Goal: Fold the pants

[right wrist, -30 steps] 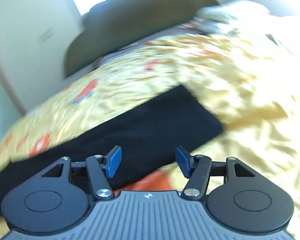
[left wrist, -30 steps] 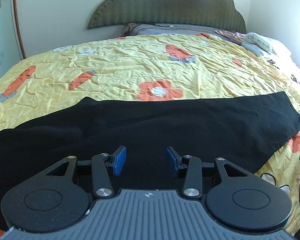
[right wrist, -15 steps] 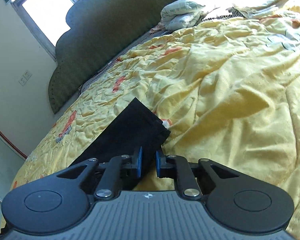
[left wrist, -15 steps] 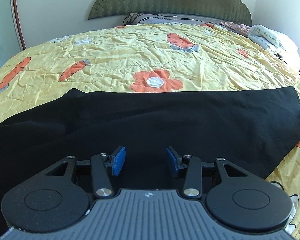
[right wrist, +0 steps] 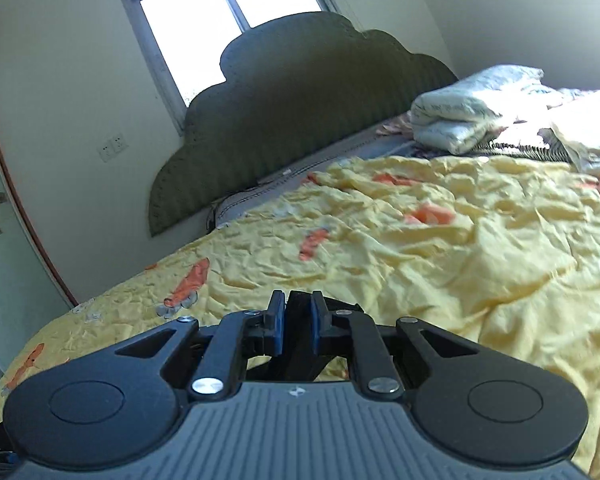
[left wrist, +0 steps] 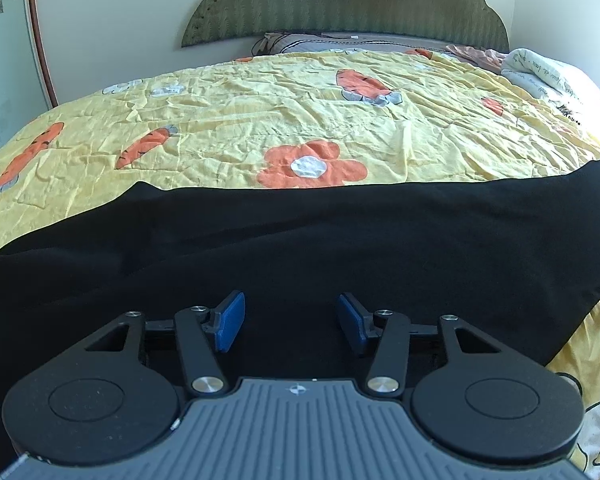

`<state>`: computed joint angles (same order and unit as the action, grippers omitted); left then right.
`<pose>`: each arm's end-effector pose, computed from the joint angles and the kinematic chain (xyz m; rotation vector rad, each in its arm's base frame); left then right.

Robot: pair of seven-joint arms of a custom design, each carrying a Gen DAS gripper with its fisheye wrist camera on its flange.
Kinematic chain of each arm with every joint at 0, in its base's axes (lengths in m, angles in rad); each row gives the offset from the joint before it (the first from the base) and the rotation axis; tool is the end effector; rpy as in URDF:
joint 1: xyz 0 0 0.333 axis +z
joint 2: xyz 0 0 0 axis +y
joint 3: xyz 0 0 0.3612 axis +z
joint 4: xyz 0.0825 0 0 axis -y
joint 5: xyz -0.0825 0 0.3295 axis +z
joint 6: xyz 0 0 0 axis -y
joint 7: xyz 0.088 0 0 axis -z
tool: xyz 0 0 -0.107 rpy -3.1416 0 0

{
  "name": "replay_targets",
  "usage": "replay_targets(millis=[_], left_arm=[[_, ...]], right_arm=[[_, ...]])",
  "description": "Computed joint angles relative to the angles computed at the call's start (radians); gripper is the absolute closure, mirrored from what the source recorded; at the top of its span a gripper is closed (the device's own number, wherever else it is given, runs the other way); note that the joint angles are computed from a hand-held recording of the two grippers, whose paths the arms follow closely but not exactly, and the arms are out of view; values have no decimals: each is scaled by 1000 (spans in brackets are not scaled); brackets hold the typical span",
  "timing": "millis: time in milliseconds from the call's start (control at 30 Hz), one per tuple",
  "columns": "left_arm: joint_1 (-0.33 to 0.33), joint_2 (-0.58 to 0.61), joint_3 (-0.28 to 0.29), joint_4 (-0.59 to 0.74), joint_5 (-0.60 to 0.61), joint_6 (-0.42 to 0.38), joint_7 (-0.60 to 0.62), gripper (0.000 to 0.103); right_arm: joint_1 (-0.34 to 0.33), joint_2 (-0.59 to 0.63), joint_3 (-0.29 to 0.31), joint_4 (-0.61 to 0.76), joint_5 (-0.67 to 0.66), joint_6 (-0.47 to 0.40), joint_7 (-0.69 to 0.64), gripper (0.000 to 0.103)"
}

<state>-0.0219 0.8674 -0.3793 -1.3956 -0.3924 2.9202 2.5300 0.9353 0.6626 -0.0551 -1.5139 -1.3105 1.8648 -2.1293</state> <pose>0.7459 -0.1810 0.3429 -1.0137 2.4069 -0.9744 0.4893 0.4899 0.3684 -0.5495 2.0092 -1.0950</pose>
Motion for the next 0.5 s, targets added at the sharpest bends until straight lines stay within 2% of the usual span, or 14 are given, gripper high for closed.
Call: replay_targets(millis=[67,133,167,200,267,367,500], left_arm=[[7,-1,-11,-9,-2,10,10,45],[14,-1,-19,-11,-2,10,22,45],[18,-1,-23,-10,-3,5,27,45],[21,-2,-26,-8,-5,-1,29,45],[31,-3,-41,-5,-19,1,37,45],[33,-3,-54,-6,-36,30,44,42],[8,-3,-14,13,-25,-26,4,41]], right_arm=[[-10,8,10,21,50,-19,-42,90],[-29,26,33,38,172,-48,-64,90],[-47,30,48,28,238,-35,-57,89],[-61,25,57,-4,281,6,-15,89],[-42,22,47,-49,323,32,132,89],[34,6,6,-118,218,59,444,87],[29,-2,0,-175,16,220,745,84]])
